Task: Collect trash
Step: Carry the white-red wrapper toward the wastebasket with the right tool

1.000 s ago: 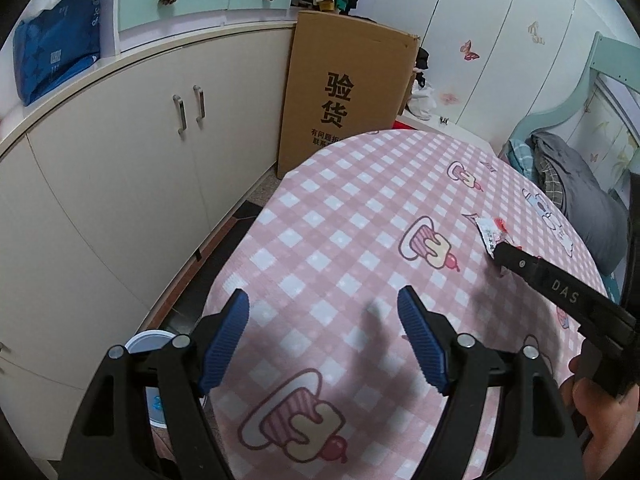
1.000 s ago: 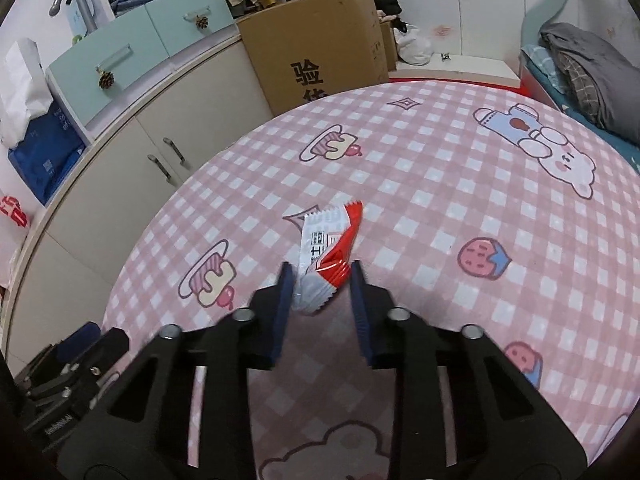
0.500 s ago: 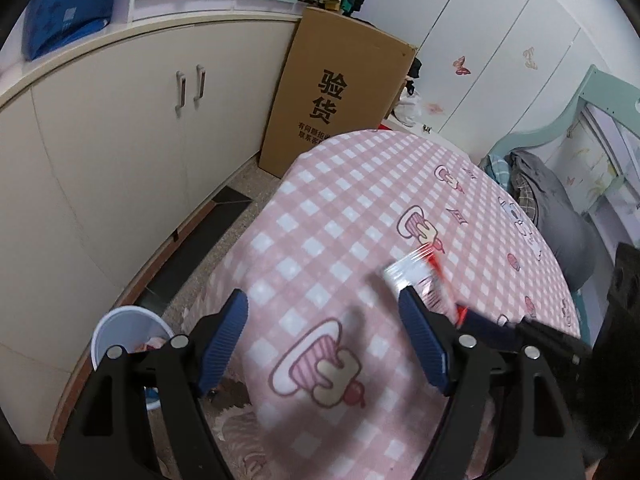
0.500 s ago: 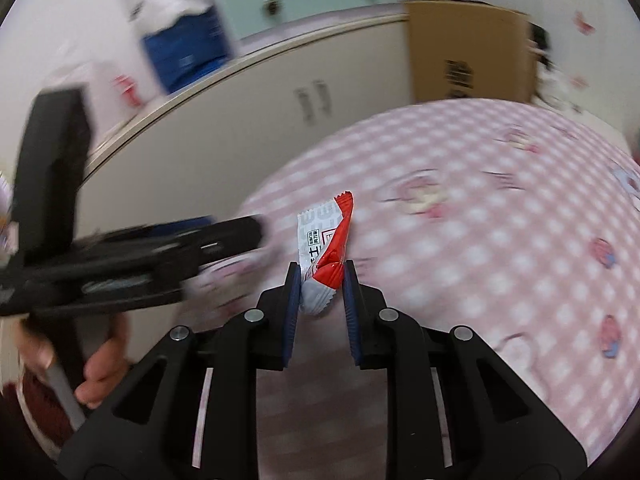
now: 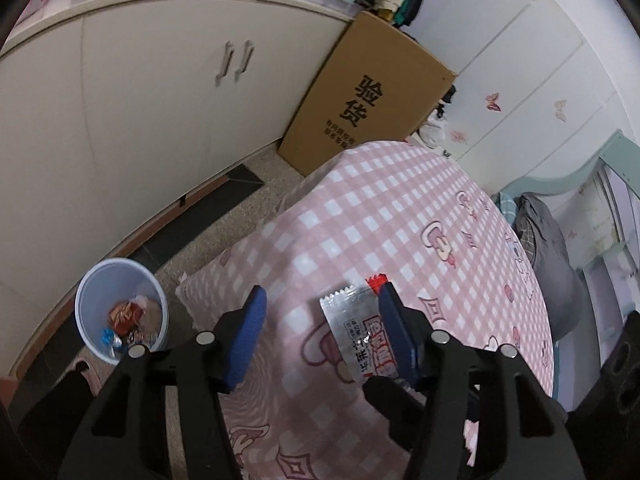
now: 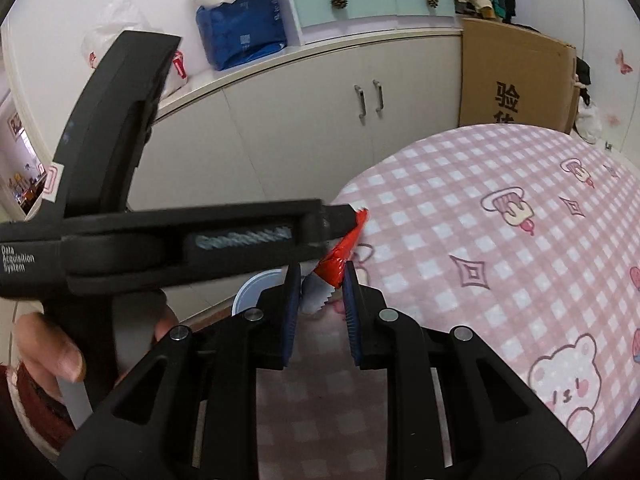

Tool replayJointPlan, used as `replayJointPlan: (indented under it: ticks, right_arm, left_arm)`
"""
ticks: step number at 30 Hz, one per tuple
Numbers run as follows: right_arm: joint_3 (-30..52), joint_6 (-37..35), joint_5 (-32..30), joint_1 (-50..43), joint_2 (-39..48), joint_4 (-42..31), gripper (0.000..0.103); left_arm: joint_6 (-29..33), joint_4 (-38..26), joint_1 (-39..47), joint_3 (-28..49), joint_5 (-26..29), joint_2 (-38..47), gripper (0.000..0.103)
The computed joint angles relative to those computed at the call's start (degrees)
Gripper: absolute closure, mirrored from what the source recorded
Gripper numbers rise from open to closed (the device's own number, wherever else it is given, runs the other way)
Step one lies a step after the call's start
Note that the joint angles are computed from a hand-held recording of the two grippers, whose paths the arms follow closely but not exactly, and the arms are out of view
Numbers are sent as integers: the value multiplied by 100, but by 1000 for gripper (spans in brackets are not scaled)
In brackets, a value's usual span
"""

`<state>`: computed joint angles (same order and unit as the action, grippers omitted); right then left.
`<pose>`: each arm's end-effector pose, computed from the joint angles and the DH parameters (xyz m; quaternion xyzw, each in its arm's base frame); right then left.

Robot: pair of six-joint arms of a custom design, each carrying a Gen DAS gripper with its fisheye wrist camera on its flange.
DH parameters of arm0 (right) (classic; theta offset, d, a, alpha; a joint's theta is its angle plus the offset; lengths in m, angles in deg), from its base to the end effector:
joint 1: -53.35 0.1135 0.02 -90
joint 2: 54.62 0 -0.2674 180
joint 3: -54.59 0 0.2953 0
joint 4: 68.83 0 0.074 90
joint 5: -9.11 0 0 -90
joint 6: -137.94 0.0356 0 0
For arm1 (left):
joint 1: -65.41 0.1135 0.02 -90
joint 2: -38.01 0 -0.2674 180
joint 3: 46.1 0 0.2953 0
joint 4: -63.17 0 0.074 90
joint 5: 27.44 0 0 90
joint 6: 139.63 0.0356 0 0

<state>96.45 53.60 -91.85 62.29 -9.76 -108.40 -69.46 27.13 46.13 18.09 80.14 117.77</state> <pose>0.2020 0.0386 0.2130 -0.0645 0.9099 0.1376 0.3860 0.3022 -0.1171 0.2128 0.0458 0.9335 -0.2447 0.2579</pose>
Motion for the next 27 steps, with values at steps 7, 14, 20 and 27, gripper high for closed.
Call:
replayJointPlan:
  ticks: [7,14,20,27]
  right_arm:
    - [174,31,582,511,384,-27,82]
    - [246,-33,373,496,679,-50,82]
    - [239,29,31,303,777,-34,82]
    - [301,124,411,522,857,-26,84]
  left_arm:
    - [-230,-7,438,-166,549,-26,44]
    - [-43,-49,295,-30,408,130,36]
    - [-2,13,245,37,522,528,35]
    - [-13,52,309,-52,657,341,59]
